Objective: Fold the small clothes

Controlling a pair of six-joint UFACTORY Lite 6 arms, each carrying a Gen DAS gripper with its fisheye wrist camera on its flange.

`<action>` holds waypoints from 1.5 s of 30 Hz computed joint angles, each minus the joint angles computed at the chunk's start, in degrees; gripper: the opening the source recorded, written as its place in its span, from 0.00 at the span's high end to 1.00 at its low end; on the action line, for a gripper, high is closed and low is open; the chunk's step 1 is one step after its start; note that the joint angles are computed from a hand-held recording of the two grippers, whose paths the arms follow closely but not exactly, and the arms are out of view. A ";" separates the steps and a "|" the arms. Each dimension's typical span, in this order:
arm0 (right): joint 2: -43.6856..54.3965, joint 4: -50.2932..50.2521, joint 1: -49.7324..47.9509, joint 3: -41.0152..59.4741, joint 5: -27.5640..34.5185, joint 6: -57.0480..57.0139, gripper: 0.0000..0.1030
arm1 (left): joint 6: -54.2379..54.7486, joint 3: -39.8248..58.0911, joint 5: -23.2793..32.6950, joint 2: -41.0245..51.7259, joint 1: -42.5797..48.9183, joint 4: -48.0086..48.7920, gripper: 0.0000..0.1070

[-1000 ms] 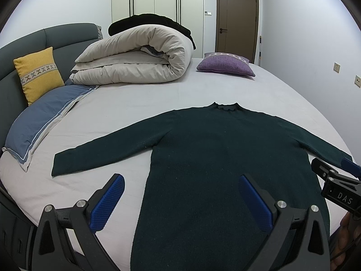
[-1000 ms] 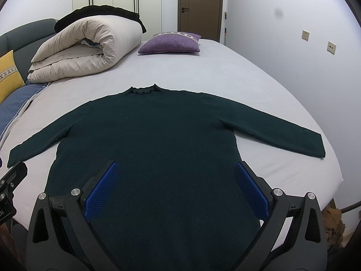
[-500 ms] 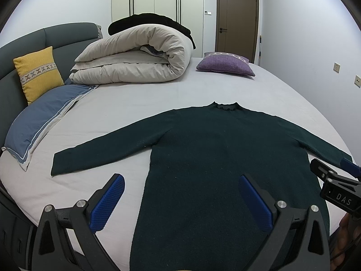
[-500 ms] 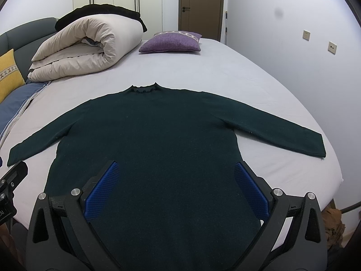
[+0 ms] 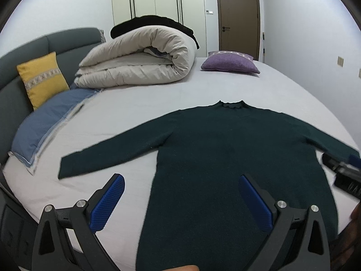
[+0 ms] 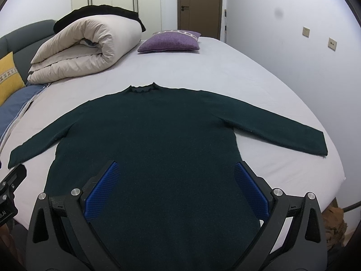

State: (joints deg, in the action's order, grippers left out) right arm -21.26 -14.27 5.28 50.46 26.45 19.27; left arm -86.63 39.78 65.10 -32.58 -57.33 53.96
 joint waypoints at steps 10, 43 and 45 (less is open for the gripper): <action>25.77 54.96 -47.15 15.69 1.48 -59.96 0.00 | -1.39 9.16 10.00 22.89 -5.44 8.99 0.04; 59.54 69.91 -45.36 59.58 23.06 -62.18 0.92 | 46.78 8.85 -55.27 29.01 38.22 -34.89 0.04; 56.50 69.20 -37.24 58.08 22.19 -60.47 0.92 | 57.30 8.33 -57.49 29.07 41.27 -46.88 0.04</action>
State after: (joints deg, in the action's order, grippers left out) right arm 35.24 54.92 -31.96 108.53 48.64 -41.20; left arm -29.33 48.11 7.60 -3.50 -16.06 7.08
